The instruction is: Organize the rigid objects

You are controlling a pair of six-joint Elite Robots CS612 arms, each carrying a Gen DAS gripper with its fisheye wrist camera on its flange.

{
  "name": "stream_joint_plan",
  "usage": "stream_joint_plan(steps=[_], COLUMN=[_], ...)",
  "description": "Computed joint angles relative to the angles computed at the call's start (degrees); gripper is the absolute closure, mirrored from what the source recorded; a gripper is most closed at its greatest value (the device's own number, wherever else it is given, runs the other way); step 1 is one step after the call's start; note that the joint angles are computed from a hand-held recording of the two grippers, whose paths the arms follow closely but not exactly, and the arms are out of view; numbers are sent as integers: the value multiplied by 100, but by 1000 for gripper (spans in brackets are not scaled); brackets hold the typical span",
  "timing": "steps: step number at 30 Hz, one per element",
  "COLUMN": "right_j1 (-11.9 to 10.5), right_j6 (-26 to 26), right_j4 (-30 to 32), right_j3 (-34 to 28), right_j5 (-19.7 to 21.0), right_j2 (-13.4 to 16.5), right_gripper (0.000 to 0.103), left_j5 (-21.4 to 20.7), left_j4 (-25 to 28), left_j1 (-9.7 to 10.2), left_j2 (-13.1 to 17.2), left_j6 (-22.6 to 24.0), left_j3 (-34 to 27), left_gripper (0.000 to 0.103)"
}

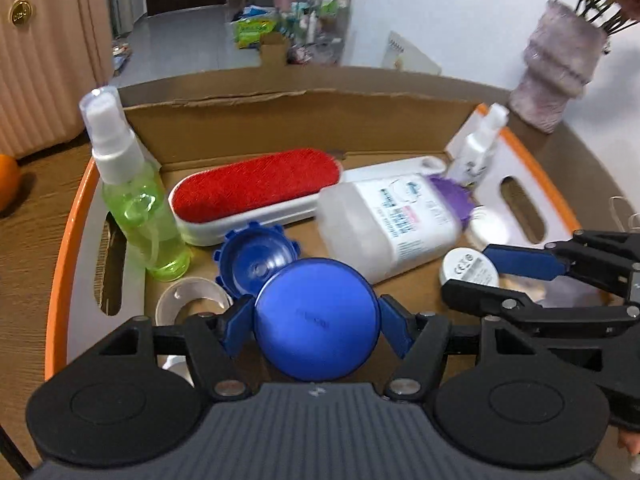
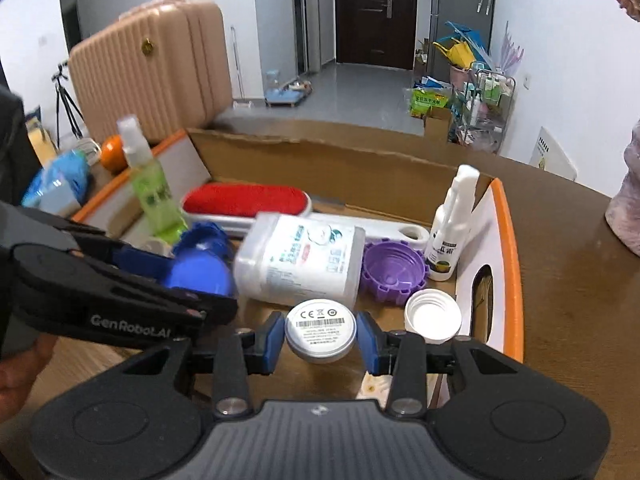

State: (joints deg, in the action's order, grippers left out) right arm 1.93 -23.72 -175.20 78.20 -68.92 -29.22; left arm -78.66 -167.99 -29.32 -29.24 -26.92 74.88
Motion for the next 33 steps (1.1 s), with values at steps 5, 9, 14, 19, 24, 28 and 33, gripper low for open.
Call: stream_joint_plan(steps=[5, 9, 14, 19, 24, 28, 33], right_j1=[-16, -74, -171, -273, -404, -554, -688], right_j6=[42, 82, 122, -224, -108, 225, 920], right_j4=[-67, -419, -1035, -2058, -3160, -4166, -5189], right_j3=[2, 245, 740, 1433, 2155, 2617, 3084], right_j5=[66, 212, 407, 390, 489, 890, 936], right_j2=[12, -166, -509, -872, -1156, -1213, -1165], right_gripper=[62, 58, 51, 40, 40, 31, 29], left_j5=[-149, 26, 513, 1431, 2404, 3103, 3529], left_j4=[-116, -495, -1187, -2210, -3081, -3919, -4654], left_j1=[57, 6, -144, -422, -804, -1148, -1477], left_j2=[-38, -243, -598, -1048, -1328, -1367, -1322], left_j6=[-163, -118, 15, 372, 547, 664, 687], left_j3=[58, 367, 908, 1706, 2399, 2833, 3226], left_gripper=[31, 31, 31, 31, 31, 31, 27])
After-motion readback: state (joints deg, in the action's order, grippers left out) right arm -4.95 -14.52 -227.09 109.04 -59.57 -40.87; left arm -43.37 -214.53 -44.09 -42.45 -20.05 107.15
